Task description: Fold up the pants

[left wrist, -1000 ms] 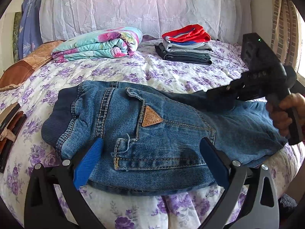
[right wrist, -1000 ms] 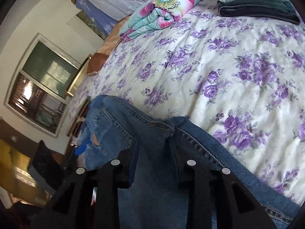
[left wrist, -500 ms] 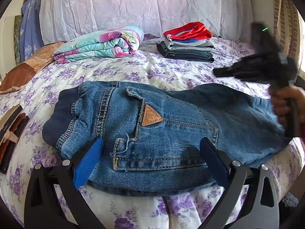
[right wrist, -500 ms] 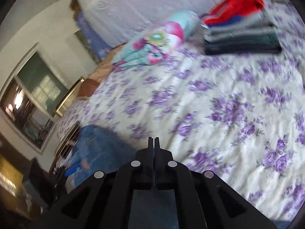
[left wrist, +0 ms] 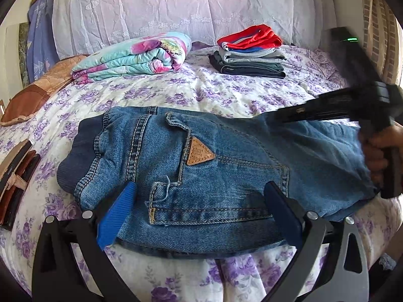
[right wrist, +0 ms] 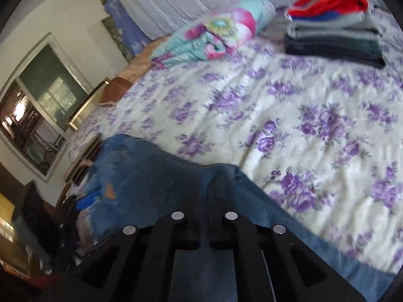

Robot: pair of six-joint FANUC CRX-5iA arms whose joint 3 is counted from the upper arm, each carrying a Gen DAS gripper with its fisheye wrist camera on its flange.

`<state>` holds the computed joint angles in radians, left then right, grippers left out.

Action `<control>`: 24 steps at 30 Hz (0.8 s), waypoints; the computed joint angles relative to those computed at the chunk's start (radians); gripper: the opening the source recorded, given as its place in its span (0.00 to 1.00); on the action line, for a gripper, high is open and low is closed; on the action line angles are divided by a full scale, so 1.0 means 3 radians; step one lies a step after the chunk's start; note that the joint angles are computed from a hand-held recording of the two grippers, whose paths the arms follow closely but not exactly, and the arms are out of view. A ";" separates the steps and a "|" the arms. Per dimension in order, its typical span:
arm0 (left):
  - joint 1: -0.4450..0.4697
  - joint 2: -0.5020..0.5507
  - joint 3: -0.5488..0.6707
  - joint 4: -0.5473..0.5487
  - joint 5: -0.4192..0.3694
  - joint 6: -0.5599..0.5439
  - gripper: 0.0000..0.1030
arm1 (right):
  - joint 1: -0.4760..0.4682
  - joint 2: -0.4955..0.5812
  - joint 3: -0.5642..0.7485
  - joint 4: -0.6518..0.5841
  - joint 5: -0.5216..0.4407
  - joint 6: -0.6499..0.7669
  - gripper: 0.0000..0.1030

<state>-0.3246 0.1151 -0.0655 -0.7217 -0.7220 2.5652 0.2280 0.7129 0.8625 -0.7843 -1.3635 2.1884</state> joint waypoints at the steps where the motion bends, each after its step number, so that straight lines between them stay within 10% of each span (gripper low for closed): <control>1: 0.0015 -0.0023 -0.0009 0.0051 0.0008 -0.0031 0.95 | -0.0038 -0.0059 -0.0069 -0.0050 -0.0010 0.0055 0.06; 4: 0.0083 -0.0042 0.0001 0.0224 -0.0002 -0.0285 0.95 | 0.0057 -0.0188 -0.0367 0.0336 0.0261 0.0125 0.46; 8: 0.0181 -0.0033 -0.0002 0.0441 -0.0009 -0.0613 0.94 | -0.0034 -0.0268 -0.0575 0.0277 0.0375 0.0130 0.34; 15: 0.0164 -0.0316 -0.0189 0.0353 0.0048 -0.0180 0.96 | -0.0047 -0.1115 -0.1942 0.0380 0.1164 0.1174 0.58; 20: -0.0066 -0.0103 0.0040 -0.0033 -0.0459 0.0113 0.95 | -0.0775 -0.1188 -0.1909 -0.0635 0.0630 0.1206 0.61; 24: -0.0289 -0.0256 -0.0056 -0.0378 -0.0472 0.0489 0.95 | -0.1414 -0.1279 -0.2038 -0.0926 0.0801 0.0782 0.66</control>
